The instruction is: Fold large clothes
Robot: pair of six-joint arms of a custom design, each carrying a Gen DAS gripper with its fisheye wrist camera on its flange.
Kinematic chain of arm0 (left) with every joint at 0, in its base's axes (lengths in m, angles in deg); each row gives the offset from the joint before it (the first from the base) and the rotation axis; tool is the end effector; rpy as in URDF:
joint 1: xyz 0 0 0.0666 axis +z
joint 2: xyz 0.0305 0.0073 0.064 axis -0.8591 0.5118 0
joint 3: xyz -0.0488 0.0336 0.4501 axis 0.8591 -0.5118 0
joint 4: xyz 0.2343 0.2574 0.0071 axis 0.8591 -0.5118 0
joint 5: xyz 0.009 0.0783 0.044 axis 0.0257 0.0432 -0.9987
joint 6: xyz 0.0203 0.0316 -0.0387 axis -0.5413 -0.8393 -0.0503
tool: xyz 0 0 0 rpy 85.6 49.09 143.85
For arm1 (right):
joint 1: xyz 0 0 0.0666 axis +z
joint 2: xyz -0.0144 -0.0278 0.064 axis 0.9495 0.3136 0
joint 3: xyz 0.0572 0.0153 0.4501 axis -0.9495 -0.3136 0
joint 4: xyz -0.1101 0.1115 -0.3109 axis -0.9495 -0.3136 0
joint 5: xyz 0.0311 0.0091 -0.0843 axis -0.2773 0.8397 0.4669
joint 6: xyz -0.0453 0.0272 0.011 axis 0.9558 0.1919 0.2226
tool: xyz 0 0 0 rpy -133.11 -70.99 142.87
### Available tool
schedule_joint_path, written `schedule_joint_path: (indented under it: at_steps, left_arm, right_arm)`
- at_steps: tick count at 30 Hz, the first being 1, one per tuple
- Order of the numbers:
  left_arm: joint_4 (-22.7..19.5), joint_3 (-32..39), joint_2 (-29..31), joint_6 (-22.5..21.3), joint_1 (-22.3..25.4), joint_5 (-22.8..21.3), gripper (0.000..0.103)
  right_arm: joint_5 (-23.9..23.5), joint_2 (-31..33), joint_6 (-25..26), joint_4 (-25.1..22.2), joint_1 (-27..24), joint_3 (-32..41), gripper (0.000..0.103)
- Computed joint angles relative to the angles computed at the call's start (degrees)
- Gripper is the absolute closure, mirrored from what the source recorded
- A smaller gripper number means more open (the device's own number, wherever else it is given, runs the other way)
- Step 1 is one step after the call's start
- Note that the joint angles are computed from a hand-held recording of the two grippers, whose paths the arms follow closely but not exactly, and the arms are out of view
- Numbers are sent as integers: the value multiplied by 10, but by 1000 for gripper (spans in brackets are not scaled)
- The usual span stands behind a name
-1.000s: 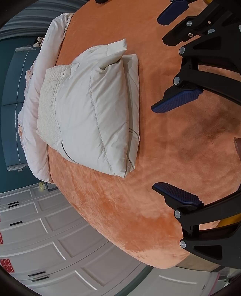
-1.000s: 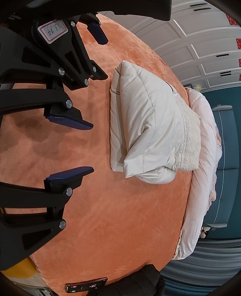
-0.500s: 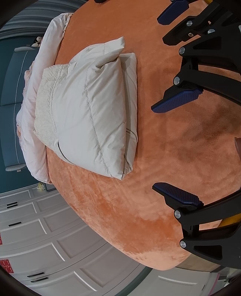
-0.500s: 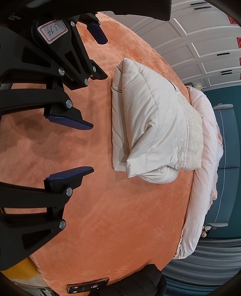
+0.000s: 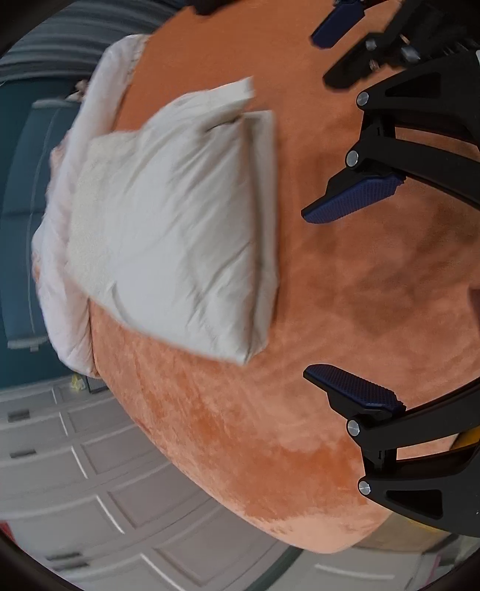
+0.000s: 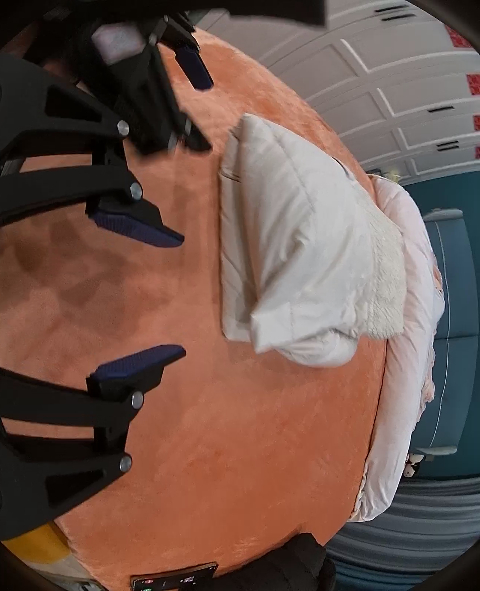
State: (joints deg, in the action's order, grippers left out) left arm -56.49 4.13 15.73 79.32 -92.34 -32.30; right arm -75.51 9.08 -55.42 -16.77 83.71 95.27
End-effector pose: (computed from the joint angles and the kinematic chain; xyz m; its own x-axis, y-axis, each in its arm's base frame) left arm 0.4508 -0.2734 0.4060 -0.7782 -0.1355 -0.6132 -0.2437 0.9651 0.0959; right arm 0.4596 0.0972 0.3316 -0.7538 -0.0151 -0.6569 -0.1028 0.9901 0.0952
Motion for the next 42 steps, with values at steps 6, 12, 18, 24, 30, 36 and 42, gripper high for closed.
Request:
schedule_joint_path:
  at_steps: [6,12,18,24,30,36,42]
  left_arm:
    - [50,14,-12,10,91,85,21]
    - [95,77,55,33,207,274,16]
    - [164,85,102,37,247,416,43]
    - [146,102,67,-127,236,381,82]
    - [90,106,55,-145,200,209,76]
    - [54,105,51,-164,142,107,61]
    - [34,91,48,-141,98,29,55]
  right_arm:
    - [-131,56,-49,-14,-65,87,34]
    - [-223,198,-115,-66,-103,278,17]
    - [-336,308,-185,-119,-93,381,43]
    - [-388,284,-151,-52,-45,376,66]
    - [-320,285,-175,-31,-53,336,60]
    - [-195,213,-117,-92,-59,289,59]
    - [-43,156,9,-91,7,216,62]
